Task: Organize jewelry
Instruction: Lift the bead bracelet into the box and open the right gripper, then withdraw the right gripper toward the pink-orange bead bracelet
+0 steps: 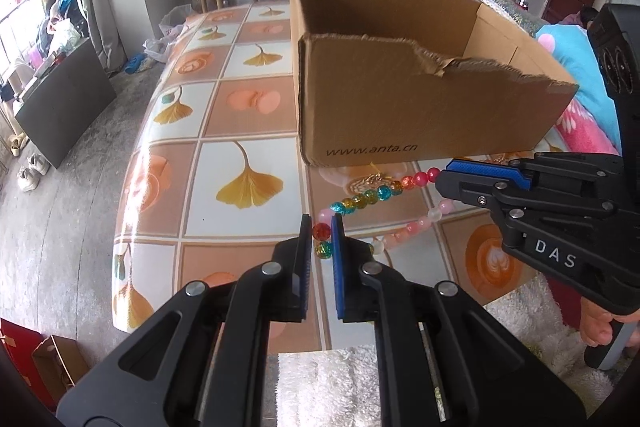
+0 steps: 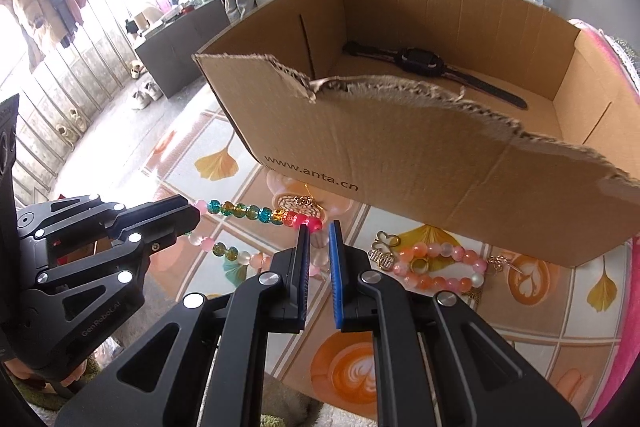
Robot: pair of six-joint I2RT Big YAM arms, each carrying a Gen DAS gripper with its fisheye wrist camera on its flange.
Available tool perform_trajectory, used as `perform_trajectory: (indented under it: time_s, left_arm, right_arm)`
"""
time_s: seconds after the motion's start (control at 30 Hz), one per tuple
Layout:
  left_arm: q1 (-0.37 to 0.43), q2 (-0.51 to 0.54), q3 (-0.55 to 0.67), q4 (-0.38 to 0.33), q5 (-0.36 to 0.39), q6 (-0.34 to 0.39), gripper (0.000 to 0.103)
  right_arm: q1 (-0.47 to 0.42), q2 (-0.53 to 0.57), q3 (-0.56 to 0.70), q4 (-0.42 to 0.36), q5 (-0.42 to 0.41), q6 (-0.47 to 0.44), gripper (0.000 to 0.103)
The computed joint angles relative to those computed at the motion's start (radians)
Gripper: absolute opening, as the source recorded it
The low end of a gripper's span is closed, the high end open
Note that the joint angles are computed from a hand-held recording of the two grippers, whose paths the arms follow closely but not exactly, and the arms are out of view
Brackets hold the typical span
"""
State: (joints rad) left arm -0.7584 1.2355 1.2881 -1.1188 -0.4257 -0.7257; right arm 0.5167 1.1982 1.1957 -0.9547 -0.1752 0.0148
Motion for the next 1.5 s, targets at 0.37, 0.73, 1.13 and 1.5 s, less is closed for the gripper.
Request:
perform_trajectory:
  time_s: [0.37,0.73,1.13,1.5]
  left_arm:
    - [-0.086,-0.028,0.121,-0.017,-0.161,0.076,0.009]
    - [0.065,0.155,0.43,0.09,-0.021,0.41,0.009]
    - [0.236,0.513,0.726,-0.166,0.23,0.47,0.009]
    - [0.259,0.564,0.78,-0.263,0.234,0.469,0.025]
  right_arm:
    - [-0.022,-0.148,0.006,0.029,-0.016,-0.028,0.01]
    - [-0.151,0.016,0.313,0.005,-0.122,-0.113,0.01]
    - [-0.215,0.511,0.755,-0.408,-0.292,-0.116,0.01]
    - [-0.231,0.699,0.93,-0.623,-0.382,-0.091,0.012]
